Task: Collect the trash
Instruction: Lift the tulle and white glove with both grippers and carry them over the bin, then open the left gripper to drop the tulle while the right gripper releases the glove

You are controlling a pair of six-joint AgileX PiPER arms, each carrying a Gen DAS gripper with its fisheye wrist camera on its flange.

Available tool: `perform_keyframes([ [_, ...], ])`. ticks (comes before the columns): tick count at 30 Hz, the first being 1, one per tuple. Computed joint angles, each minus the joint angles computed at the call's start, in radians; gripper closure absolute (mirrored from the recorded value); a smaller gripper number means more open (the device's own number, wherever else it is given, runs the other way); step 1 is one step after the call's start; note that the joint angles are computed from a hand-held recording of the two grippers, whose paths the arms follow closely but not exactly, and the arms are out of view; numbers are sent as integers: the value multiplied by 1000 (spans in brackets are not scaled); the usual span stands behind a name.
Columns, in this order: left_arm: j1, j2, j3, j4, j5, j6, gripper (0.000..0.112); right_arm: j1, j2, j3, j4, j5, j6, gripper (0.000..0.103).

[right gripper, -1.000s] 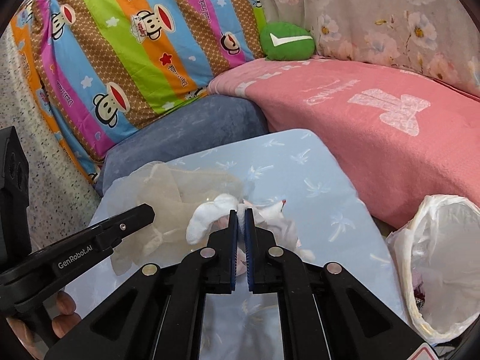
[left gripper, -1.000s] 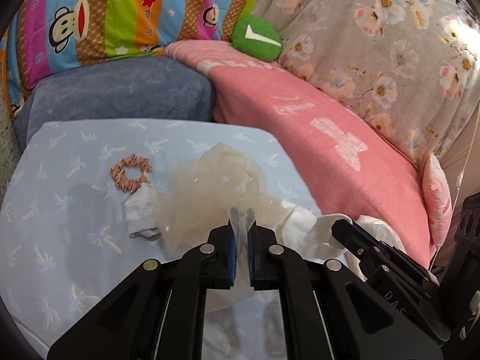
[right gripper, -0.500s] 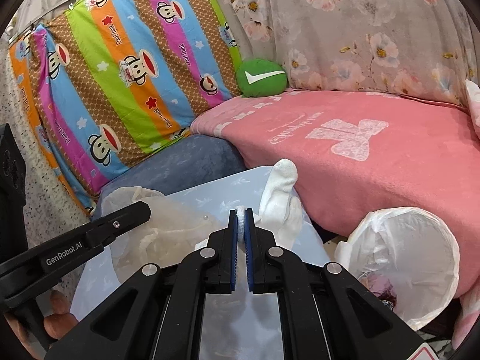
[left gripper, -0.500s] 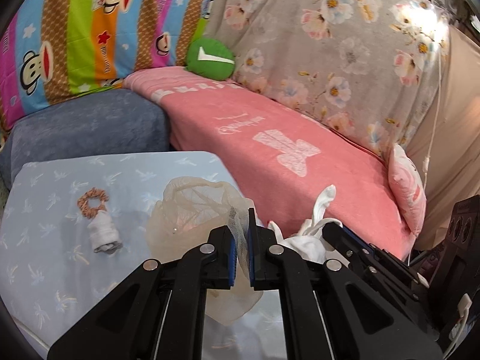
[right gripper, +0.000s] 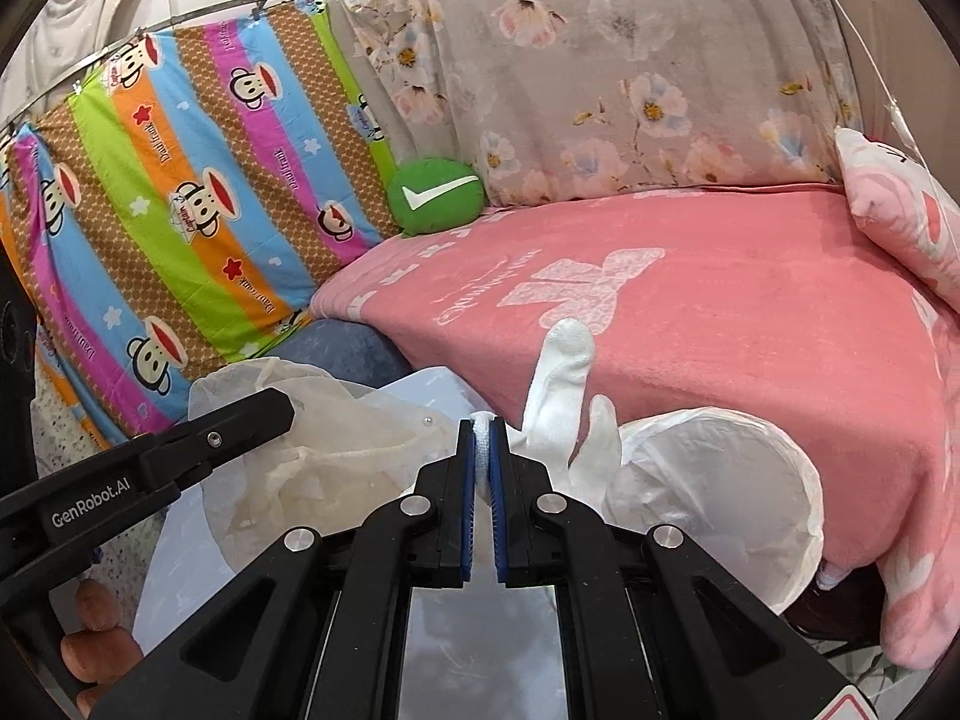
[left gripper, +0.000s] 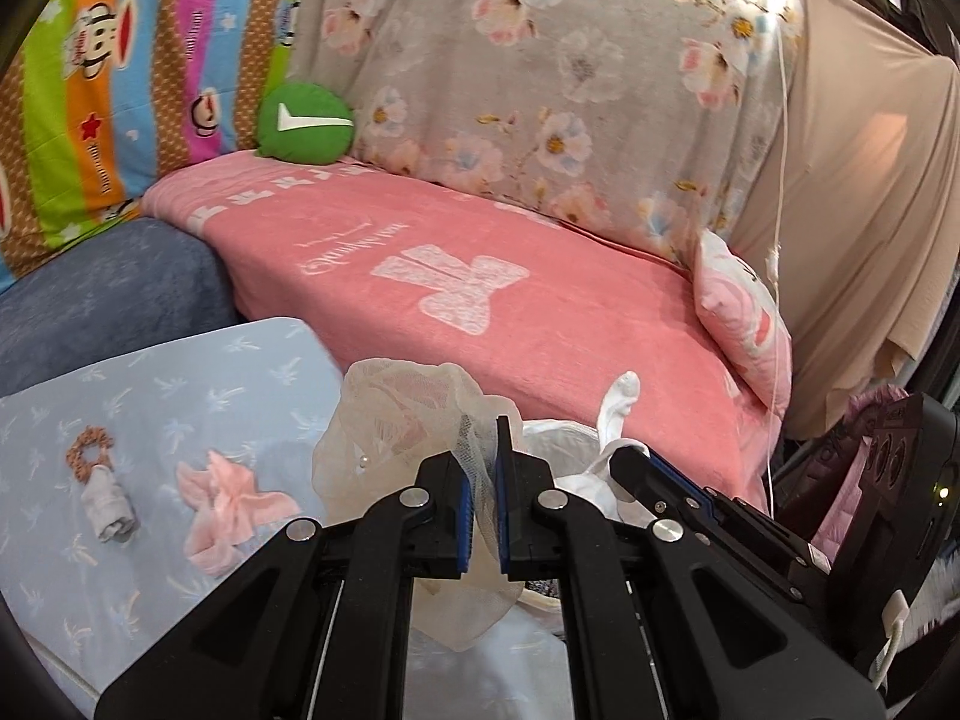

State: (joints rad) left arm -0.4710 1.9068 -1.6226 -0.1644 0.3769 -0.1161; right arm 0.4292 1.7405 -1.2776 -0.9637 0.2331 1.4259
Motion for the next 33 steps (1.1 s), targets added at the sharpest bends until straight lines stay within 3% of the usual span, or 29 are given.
perform_keyframes([
  [11, -82, 165, -255, -49, 139, 72, 106, -143, -87, 151, -134, -64, 173, 98],
  [16, -113, 220, -332, 2, 184, 29, 105, -183, -103, 191, -202, -84, 250, 98],
  [18, -118, 245, -366, 16, 211, 12, 95, -198, -103, 200, -217, -94, 265, 98],
  [20, -120, 252, -366, 40, 214, -17, 66, -202, -99, 201, -206, -96, 255, 98],
  [22, -126, 239, -336, 90, 181, -70, 52, -206, -89, 189, -160, -96, 209, 98],
  [30, -120, 238, -314, 166, 178, -134, 51, -202, -37, 139, -52, -98, 102, 98],
  [33, -114, 232, -292, 189, 170, -159, 51, -191, -16, 116, -56, -85, 105, 93],
])
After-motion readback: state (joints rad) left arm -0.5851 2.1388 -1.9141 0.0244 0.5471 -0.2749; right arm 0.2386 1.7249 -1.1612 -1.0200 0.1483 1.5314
